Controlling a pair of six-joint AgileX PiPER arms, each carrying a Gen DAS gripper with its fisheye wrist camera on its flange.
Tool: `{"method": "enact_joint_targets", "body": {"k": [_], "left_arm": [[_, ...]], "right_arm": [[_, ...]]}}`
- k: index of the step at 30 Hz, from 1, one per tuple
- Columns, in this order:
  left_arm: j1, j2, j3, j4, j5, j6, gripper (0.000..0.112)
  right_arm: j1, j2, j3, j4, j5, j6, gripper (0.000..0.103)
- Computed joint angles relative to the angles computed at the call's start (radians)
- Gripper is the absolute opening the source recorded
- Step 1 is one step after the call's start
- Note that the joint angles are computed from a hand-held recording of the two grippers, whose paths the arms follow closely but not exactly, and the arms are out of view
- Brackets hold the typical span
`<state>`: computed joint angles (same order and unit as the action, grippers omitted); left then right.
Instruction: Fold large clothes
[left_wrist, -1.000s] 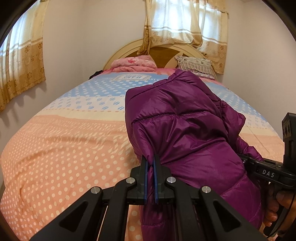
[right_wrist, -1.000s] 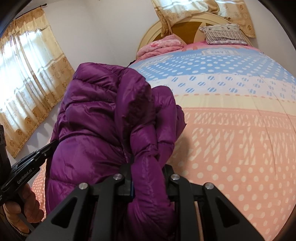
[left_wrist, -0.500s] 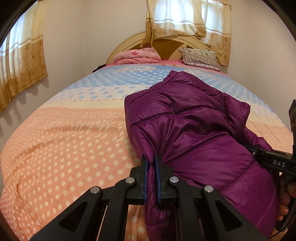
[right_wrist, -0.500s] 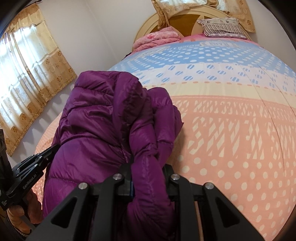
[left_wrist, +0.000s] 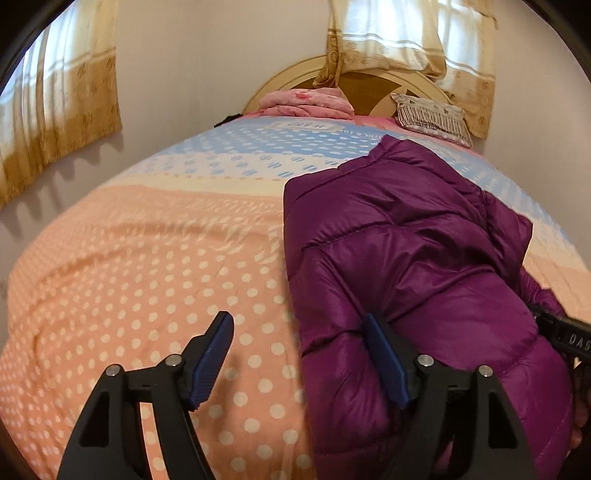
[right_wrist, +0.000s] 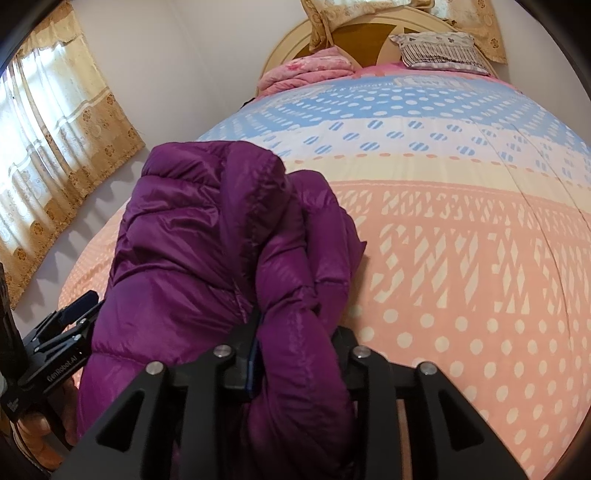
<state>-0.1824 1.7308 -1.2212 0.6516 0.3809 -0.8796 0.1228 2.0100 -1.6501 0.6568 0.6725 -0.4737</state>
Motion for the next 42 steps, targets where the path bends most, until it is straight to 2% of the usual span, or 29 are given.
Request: {"method": "enact_joint_targets", "body": {"k": [4, 12, 16, 20, 25, 27, 30, 33, 36, 42], "left_arm": [[-0.008, -0.001, 0.016, 0.078, -0.002, -0.074, 0.076], [0.010, -0.025, 0.003, -0.074, 0.033, 0.056, 0.076], [-0.011, -0.116, 0.038, -0.028, 0.087, 0.006, 0.076], [-0.093, -0.306, 0.099, 0.112, 0.190, -0.104, 0.076], [-0.265, -0.522, 0.123, 0.216, 0.411, -0.167, 0.076], [-0.356, -0.607, 0.142, 0.275, 0.483, -0.216, 0.077], [-0.501, -0.672, 0.146, 0.373, 0.609, -0.296, 0.080], [-0.582, -0.691, 0.140, 0.417, 0.676, -0.314, 0.080], [-0.595, -0.687, 0.126, 0.408, 0.679, -0.313, 0.080], [-0.556, -0.687, 0.147, 0.385, 0.642, -0.310, 0.080]], "right_arm": [[0.006, -0.004, 0.013, -0.018, -0.019, 0.008, 0.035], [0.042, -0.032, 0.023, -0.141, -0.054, 0.109, 0.044], [0.047, -0.109, 0.077, -0.174, -0.088, 0.151, 0.047], [0.056, -0.331, 0.244, -0.204, -0.175, 0.150, 0.068], [0.067, -0.591, 0.399, -0.286, -0.167, 0.192, 0.072], [0.082, -0.700, 0.458, -0.366, -0.160, 0.275, 0.075], [0.075, -0.817, 0.524, -0.357, -0.151, 0.285, 0.079], [0.096, -0.875, 0.548, -0.417, -0.140, 0.335, 0.079], [0.120, -0.886, 0.539, -0.467, -0.136, 0.379, 0.079], [0.128, -0.892, 0.538, -0.454, -0.145, 0.373, 0.079]]}}
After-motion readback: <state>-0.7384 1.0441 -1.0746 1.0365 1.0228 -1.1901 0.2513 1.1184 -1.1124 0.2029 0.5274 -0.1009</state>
